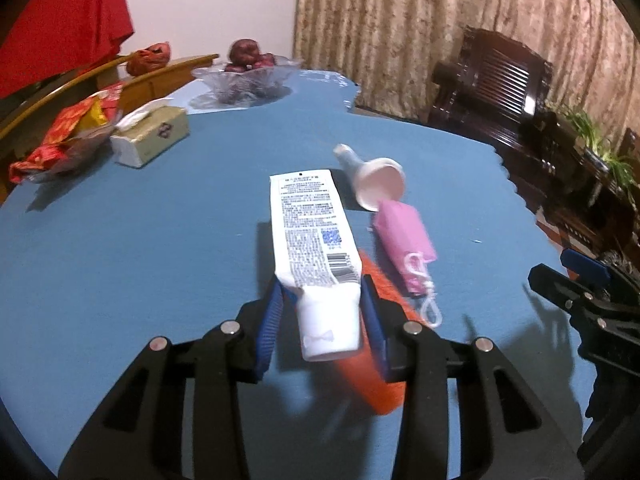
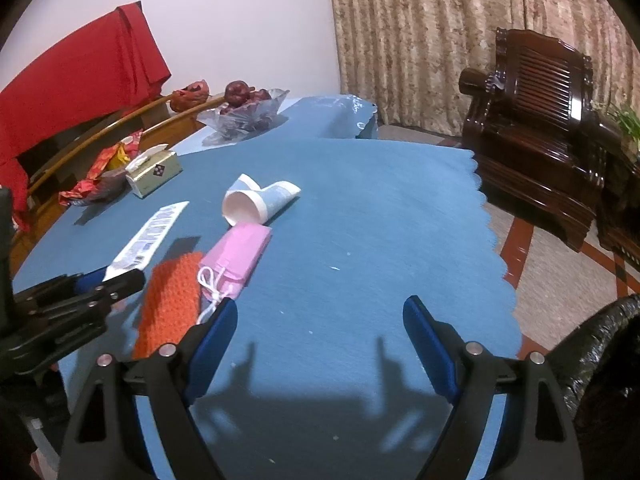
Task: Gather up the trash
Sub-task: 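Grasp the white toothpaste tube with left tool while right tool grasps pink mask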
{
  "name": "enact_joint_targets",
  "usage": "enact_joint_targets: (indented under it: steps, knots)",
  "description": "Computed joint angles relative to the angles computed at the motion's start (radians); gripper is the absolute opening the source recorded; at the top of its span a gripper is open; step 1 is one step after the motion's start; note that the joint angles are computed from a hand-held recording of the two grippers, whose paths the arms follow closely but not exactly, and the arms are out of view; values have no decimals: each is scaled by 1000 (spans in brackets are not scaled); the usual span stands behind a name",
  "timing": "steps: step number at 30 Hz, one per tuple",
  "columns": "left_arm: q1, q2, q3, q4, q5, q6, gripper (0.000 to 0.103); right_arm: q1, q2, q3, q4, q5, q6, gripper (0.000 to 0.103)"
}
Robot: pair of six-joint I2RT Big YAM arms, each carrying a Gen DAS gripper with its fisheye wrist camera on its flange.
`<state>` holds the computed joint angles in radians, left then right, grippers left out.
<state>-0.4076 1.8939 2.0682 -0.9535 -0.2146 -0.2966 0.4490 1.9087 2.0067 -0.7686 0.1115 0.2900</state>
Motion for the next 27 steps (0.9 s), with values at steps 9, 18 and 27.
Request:
enact_joint_targets:
  steps: [9,18,27]
  knots:
    - [41,-34,-51,15,-30,-2,37,29,98,150,-44,-10,1,83]
    - [64,-48,-78,31,-38,-13,37,50,284,448,-194,-2,2,73]
    - [82,-51,-89,48,-41,-12,37,55,445,720,-374,-35,2,51]
